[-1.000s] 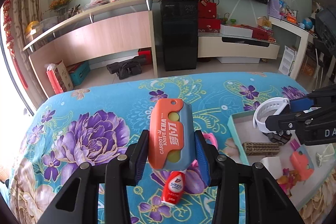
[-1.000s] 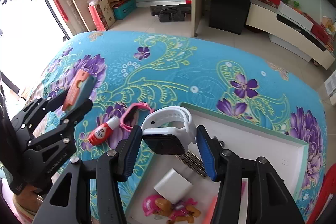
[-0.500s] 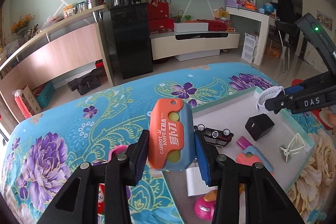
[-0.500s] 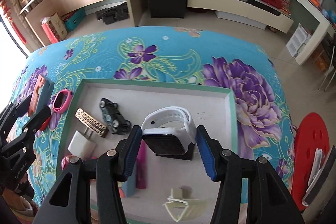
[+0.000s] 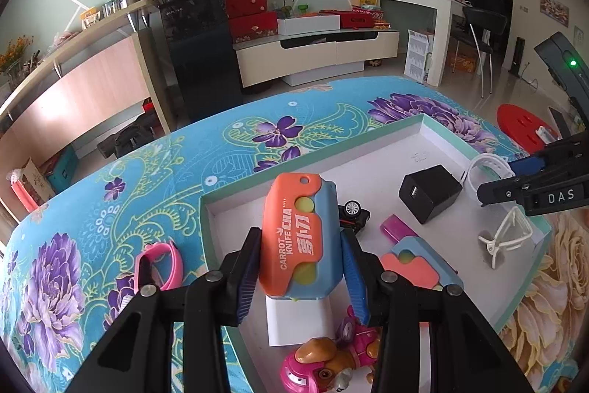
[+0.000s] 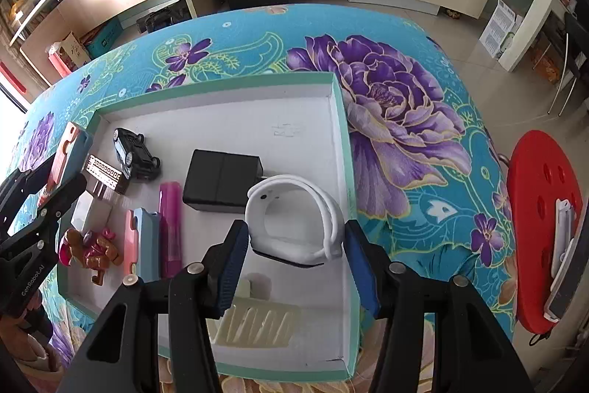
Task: Organize rigid objects
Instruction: 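Carry the knife and smartwatch into the tray and open both tools, then withdraw both tools from the tray back toward the remaining items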
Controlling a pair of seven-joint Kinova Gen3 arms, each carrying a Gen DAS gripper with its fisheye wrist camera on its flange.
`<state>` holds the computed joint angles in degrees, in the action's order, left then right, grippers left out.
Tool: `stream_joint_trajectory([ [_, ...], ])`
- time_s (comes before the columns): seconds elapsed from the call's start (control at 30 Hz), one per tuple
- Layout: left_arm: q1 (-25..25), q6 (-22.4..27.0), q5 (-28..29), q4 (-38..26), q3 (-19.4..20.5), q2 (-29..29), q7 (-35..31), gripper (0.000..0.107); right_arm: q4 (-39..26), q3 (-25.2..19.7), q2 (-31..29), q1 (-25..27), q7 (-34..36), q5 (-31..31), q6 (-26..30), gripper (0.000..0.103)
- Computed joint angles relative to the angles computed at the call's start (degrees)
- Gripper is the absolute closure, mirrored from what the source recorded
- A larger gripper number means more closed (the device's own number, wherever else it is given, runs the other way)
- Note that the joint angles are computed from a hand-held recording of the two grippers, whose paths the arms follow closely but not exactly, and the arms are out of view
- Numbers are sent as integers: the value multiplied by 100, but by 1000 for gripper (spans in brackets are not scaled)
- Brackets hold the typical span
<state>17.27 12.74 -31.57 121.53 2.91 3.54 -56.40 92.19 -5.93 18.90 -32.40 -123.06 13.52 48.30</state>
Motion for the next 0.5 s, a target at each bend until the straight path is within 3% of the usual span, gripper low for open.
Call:
stream_joint_trajectory([
  [0.1, -46, -8, 127, 4, 41, -6, -122, 62, 27, -11, 10, -1, 10, -12, -2, 48],
  [0.2, -137, 21, 411, 1, 95, -61, -417, 51, 23, -21, -23, 21, 42, -50, -12, 48],
  [0.5, -688, 227, 1356, 130, 186, -487, -1180, 50, -282, -23, -114, -326, -312, 281, 293, 48],
])
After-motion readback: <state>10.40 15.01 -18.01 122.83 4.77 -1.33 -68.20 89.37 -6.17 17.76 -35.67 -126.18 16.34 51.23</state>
